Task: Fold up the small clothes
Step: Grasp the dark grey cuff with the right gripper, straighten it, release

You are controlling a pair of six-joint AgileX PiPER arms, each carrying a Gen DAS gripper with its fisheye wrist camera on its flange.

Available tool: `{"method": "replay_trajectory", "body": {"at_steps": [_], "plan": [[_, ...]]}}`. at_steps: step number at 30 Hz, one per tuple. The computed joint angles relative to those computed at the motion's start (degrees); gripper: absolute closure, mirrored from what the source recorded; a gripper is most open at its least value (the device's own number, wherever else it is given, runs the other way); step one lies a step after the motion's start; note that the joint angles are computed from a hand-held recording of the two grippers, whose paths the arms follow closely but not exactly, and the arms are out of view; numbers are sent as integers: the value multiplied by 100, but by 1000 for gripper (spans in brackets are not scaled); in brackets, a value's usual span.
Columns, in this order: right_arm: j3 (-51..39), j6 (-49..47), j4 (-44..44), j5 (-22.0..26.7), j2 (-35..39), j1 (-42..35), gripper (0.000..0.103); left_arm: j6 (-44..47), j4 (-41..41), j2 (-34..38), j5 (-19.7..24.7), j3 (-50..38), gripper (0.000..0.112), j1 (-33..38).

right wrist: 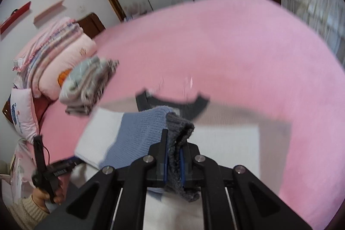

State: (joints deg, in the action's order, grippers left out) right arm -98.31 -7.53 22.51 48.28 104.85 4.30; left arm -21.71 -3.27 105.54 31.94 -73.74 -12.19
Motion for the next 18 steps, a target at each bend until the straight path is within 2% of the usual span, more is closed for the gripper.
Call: {"method": "replay_trajectory", "body": {"at_steps": [2, 6, 7, 8, 9, 13, 18], "plan": [[-457, 93, -213, 112, 96, 56, 96, -289, 218, 59, -17, -128, 44, -94], [-1050, 305, -650, 303, 301, 178, 96, -1442, 1131, 101, -99, -232, 46, -285], [-1074, 348, -736, 311, 305, 188, 96, -1784, 1354, 89, -131, -216, 50, -296], [-1077, 388, -811, 320, 307, 189, 96, -1929, 1438, 98, -100, -231, 60, -290], [-1044, 424, -886, 327, 302, 182, 96, -1948, 1413, 124, -36, -269, 65, -269], [-609, 489, -1053, 234, 205, 87, 96, -1671, 1002, 142, 12, -270, 71, -176], [70, 664, -1254, 21, 173, -68, 96, -1750, 1363, 160, 299, -380, 76, -422]]}}
